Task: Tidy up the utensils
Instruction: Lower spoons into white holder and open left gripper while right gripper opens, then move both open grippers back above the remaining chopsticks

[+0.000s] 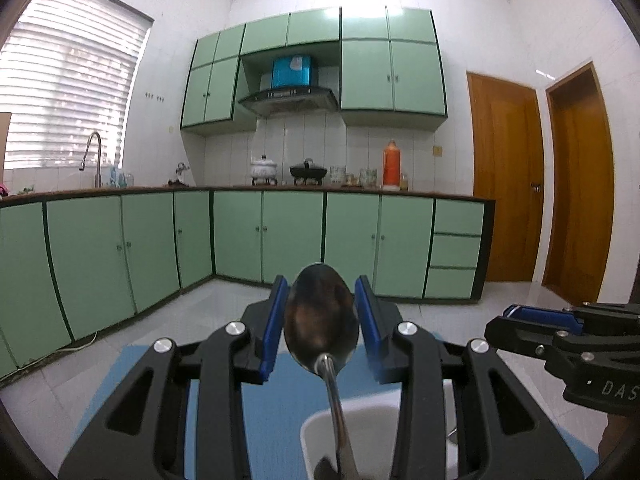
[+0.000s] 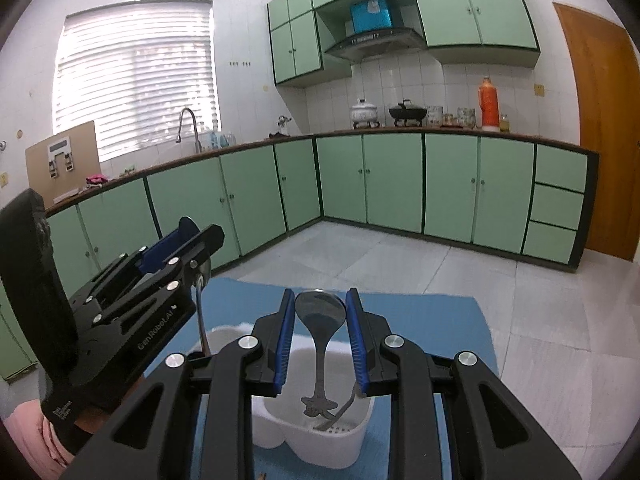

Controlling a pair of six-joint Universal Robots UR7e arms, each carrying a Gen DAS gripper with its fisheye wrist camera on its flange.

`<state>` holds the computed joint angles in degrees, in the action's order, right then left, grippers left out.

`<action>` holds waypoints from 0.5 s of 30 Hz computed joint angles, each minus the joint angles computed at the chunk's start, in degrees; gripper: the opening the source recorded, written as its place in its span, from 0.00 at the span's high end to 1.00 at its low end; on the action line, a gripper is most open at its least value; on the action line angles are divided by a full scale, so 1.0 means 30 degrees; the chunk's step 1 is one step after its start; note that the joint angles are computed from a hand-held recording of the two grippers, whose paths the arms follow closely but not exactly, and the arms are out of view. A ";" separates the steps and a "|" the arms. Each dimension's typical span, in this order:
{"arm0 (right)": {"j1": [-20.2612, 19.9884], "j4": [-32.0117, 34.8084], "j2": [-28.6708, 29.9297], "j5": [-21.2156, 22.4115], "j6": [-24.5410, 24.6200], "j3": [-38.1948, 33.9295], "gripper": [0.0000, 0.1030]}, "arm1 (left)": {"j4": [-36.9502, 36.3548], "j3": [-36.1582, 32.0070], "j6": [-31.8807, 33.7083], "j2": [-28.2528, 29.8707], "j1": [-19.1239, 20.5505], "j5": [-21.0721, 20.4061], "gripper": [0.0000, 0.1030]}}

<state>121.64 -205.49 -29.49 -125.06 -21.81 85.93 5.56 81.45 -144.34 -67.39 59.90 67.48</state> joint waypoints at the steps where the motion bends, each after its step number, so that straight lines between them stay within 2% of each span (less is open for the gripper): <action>1: -0.0030 0.0058 0.0043 -0.0027 0.0103 0.0031 0.75 | 0.0269 -0.0073 -0.0163 0.0063 0.0082 -0.0061 0.67; 7: -0.0155 0.0416 0.0058 -0.0208 0.0506 0.0493 0.74 | 0.0818 0.0186 -0.0476 -0.0057 0.0199 -0.0427 0.64; 9: -0.0121 0.0331 0.0102 -0.0311 0.0485 0.0563 0.74 | 0.0857 0.0394 -0.0414 -0.0213 0.0179 -0.0532 0.54; 11: -0.0097 0.0006 0.0103 -0.0363 0.0421 0.0723 0.69 | 0.1002 0.0481 -0.0463 -0.0371 0.0122 -0.0595 0.51; 15: 0.0146 -0.1313 0.0008 -0.0647 0.0044 0.1184 0.58 | 0.0967 0.1005 -0.0676 -0.1062 -0.0035 -0.0722 0.39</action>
<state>122.08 -209.43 -29.47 -127.00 -21.68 89.48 8.46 84.46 -146.37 -70.57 59.80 65.32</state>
